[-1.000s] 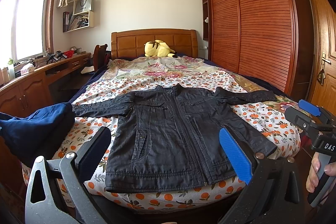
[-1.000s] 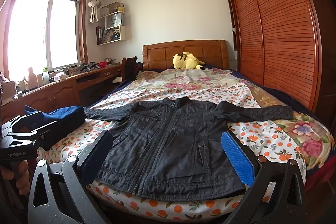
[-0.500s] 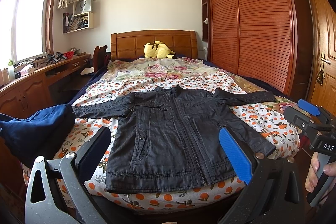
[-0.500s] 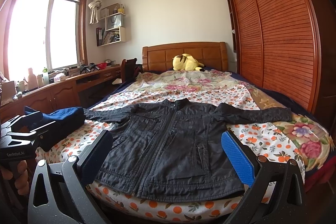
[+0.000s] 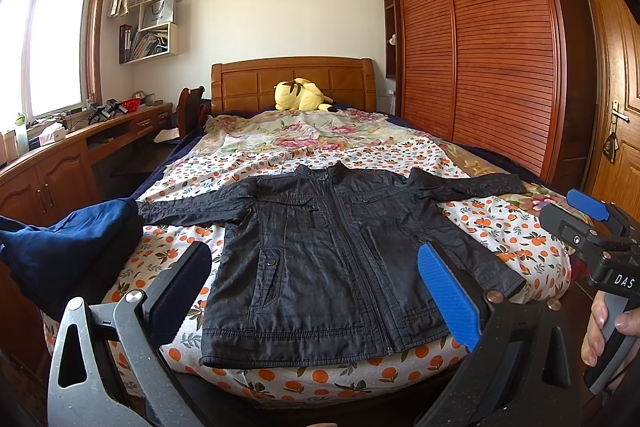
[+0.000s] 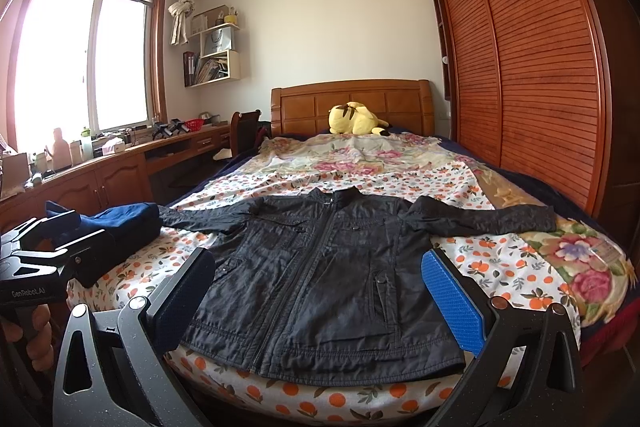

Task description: Fold large clothes

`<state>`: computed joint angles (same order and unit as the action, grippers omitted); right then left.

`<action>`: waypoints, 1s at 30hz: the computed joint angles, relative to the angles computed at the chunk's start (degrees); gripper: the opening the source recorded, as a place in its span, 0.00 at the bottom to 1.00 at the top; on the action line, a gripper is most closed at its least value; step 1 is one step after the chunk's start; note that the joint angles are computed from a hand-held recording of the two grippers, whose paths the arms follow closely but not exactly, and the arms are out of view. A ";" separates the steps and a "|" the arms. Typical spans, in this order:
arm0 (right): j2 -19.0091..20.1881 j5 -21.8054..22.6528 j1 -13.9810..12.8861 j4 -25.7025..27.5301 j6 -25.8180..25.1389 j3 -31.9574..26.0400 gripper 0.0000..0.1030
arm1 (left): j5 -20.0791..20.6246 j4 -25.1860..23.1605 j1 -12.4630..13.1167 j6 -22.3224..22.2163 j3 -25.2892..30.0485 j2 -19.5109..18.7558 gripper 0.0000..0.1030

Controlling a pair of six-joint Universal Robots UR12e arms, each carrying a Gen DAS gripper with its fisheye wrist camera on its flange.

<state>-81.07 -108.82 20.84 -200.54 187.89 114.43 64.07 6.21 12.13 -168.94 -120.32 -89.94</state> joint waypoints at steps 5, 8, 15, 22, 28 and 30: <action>0.02 0.32 -0.12 0.29 0.01 -0.03 1.00 | 0.25 -0.56 -0.05 0.07 0.03 0.29 1.00; -0.03 0.44 -0.15 0.45 -0.11 0.06 1.00 | 0.31 -1.34 0.06 0.11 0.06 0.45 1.00; 0.95 0.85 -0.68 1.05 -1.21 -0.73 1.00 | 1.97 -3.33 -0.32 0.08 1.19 -0.91 1.00; 2.33 2.60 -1.70 3.60 -1.38 -2.37 1.00 | 3.84 -5.13 -0.65 0.25 2.02 -2.61 1.00; 3.67 4.62 -2.43 4.15 -2.03 -4.07 1.00 | 6.01 -5.69 -0.73 0.81 2.86 -4.47 1.00; 4.49 5.65 -2.81 4.37 -2.23 -4.93 1.00 | 7.00 -6.00 -0.74 0.90 3.35 -5.32 1.00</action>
<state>-76.58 -103.17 18.03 -196.18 185.67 109.50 71.07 0.21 11.39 -168.04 -116.97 -95.26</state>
